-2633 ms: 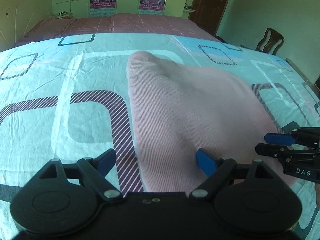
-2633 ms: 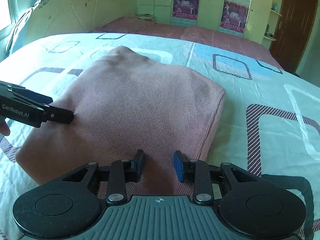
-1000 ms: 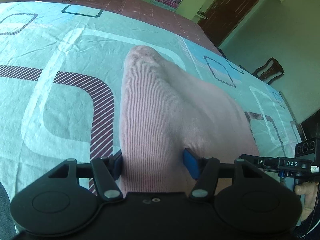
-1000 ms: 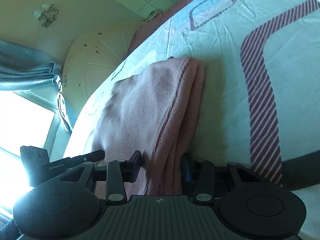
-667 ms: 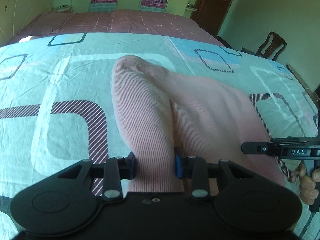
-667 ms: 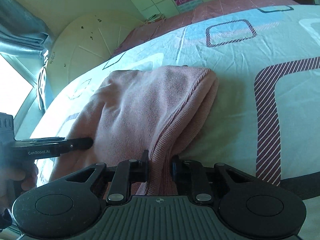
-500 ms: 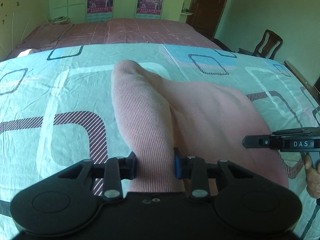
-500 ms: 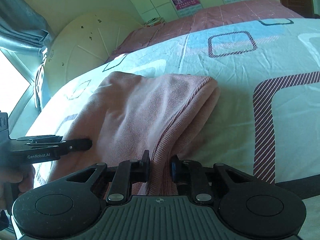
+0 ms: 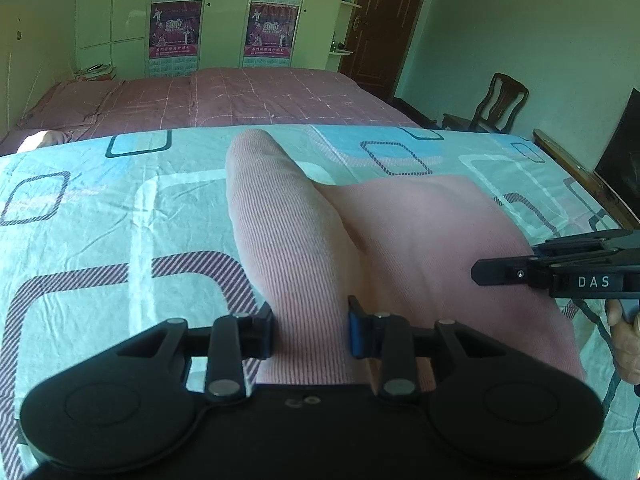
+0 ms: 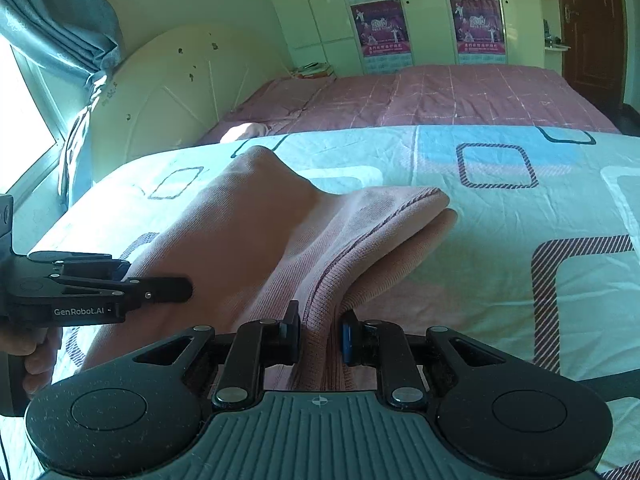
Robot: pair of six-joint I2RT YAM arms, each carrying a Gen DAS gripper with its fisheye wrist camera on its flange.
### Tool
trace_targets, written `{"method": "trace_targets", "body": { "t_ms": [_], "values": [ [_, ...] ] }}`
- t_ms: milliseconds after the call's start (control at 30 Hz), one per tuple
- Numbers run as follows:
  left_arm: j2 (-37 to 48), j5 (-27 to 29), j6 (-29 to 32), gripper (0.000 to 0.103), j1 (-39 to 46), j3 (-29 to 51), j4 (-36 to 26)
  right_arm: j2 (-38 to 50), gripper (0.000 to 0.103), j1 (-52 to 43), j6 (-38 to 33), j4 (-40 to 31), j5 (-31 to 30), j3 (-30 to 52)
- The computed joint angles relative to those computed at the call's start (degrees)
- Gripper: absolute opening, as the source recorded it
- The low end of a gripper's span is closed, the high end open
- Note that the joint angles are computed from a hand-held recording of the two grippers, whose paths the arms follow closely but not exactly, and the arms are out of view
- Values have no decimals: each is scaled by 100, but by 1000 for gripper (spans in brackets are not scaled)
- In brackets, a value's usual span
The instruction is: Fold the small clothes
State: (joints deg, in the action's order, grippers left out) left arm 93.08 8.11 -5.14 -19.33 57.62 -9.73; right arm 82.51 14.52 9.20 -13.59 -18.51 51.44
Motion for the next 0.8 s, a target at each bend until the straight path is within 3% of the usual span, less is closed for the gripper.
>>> {"method": "trace_targets", "body": {
  "t_ms": [200, 367, 633, 800],
  "values": [
    [-733, 690, 705, 31, 1232, -534, -299, 549, 18, 1285, 713, 320, 747, 484],
    [-967, 1285, 1496, 31, 2493, -649, -740, 1601, 18, 2256, 1251, 584, 1149, 1332],
    [-525, 2179, 2408, 31, 4116, -532, -1022, 3105, 18, 3020, 1772, 435, 1354, 2856],
    [109, 2643, 2632, 37, 4552, -356, -1117, 3484, 18, 3017, 2023, 361, 1379, 2934]
  ]
}}
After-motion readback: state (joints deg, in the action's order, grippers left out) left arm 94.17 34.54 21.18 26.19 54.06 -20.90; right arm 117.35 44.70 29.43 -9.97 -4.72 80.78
